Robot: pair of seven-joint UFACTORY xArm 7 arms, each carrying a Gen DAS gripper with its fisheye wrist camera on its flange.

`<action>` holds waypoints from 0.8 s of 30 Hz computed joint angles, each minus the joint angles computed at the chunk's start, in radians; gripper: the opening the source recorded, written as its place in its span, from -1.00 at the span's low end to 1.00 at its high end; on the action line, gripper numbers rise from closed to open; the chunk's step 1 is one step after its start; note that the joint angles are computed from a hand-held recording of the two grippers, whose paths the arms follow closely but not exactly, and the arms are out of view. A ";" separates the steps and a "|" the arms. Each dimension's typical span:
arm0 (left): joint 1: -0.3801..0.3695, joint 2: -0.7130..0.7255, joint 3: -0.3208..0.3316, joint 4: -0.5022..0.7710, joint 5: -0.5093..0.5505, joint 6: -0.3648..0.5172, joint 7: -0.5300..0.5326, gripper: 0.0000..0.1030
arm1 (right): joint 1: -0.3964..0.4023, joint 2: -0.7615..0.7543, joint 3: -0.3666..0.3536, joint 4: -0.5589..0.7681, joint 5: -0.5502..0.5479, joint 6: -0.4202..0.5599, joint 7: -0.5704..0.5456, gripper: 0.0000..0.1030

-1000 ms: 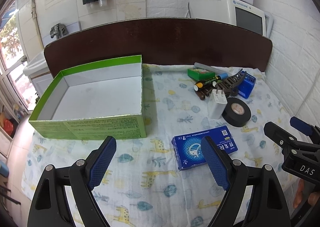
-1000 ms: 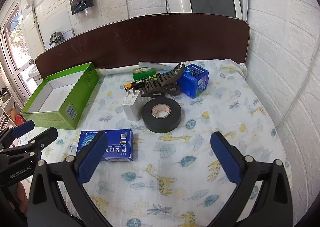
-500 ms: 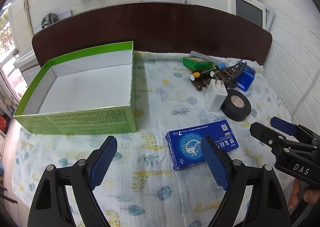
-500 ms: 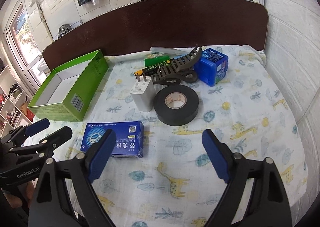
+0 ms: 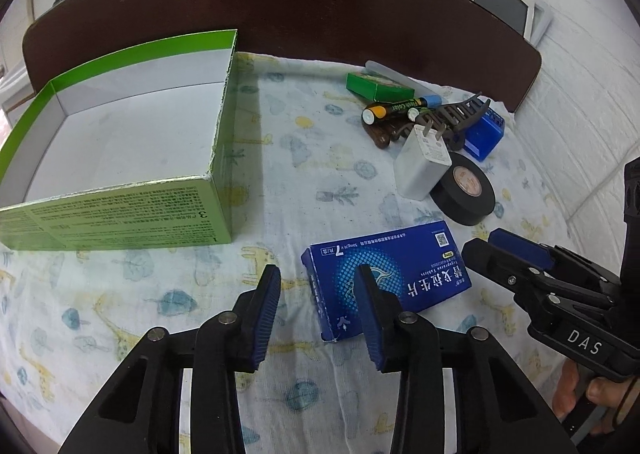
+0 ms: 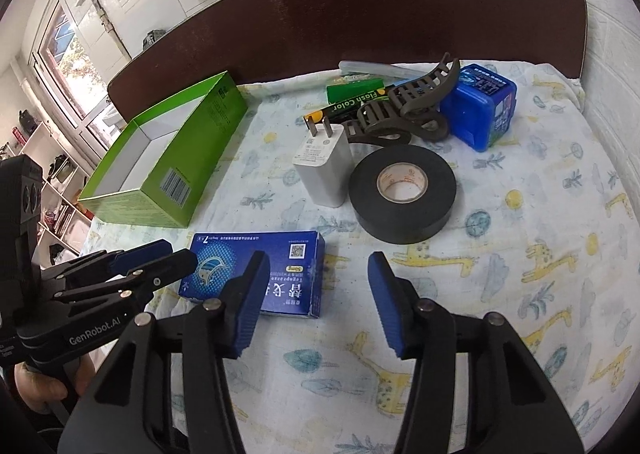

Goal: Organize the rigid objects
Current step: 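Close the left tool on the blue medicine box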

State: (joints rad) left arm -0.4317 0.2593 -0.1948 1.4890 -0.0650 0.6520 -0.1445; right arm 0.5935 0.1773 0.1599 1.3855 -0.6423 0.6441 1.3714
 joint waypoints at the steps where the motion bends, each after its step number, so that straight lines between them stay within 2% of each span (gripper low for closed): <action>1: 0.004 0.008 -0.004 0.010 -0.012 0.011 0.009 -0.38 | -0.003 0.005 0.001 0.003 0.011 -0.003 -0.010 -0.03; 3: 0.010 0.017 -0.010 0.019 -0.037 0.018 0.026 -0.49 | -0.012 0.015 0.003 0.003 0.044 -0.028 -0.031 -0.08; 6: 0.012 0.025 -0.013 0.027 -0.056 0.021 0.044 -0.51 | -0.019 0.028 0.002 -0.001 0.095 -0.068 -0.059 -0.12; 10: 0.019 0.032 -0.017 0.041 -0.087 0.043 0.062 -0.51 | -0.024 0.038 0.002 -0.008 0.163 -0.093 -0.102 -0.33; 13: 0.018 0.032 -0.016 0.043 -0.096 0.053 0.064 -0.51 | -0.023 0.034 0.000 -0.027 0.200 -0.138 -0.114 -0.38; 19: 0.027 0.032 -0.018 0.043 -0.136 0.067 0.069 -0.51 | -0.007 0.044 -0.008 -0.003 0.202 -0.105 -0.132 -0.36; 24: 0.009 0.013 -0.009 0.025 -0.089 0.039 0.050 -0.51 | 0.012 0.059 -0.008 0.039 0.195 -0.045 -0.144 -0.35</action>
State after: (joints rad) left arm -0.4230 0.2719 -0.2039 1.5144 -0.1544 0.6906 -0.0948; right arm 0.6050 0.2361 0.1521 1.4243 -0.4477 0.5986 1.2270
